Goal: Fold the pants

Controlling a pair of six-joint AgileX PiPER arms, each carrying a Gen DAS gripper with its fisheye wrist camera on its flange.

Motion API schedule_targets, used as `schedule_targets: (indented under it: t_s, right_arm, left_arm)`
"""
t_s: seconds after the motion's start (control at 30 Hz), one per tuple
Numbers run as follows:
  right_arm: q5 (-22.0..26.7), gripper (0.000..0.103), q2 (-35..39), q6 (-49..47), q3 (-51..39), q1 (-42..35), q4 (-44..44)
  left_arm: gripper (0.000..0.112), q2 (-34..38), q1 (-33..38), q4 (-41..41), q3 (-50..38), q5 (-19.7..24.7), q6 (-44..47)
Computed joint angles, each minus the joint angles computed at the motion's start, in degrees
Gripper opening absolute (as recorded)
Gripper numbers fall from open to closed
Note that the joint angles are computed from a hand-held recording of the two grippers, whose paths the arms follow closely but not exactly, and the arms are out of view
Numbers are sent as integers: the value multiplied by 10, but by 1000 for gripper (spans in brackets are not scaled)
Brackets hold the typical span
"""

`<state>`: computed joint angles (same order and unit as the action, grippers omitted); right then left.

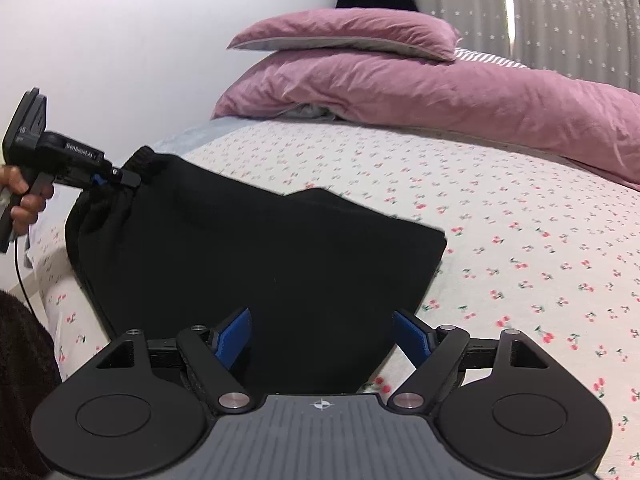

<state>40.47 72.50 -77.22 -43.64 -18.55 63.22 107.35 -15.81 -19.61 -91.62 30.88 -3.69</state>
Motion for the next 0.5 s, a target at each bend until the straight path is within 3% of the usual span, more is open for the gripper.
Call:
schedule_targets:
  t_s: [0.2, 0.3, 0.37, 0.47, 0.5]
  right_arm:
    - [1, 79, 8, 13, -4, -3, -5]
    - [-3, 80, 8, 17, -4, 2, -8]
    - [-4, 80, 4, 15, -2, 3, -9]
    - [4, 81, -2, 2, 3, -3, -3]
    - [3, 81, 0, 1, 1, -2, -2]
  left_arm:
    - [24, 9, 13, 26, 6, -13, -9]
    - [27, 37, 11, 70, -31, 35, -53]
    - [31, 30, 11, 74, -31, 40, -68]
    - [47, -9, 1, 116, 1, 12, -115]
    - [47, -26, -5, 136, 18, -5, -127]
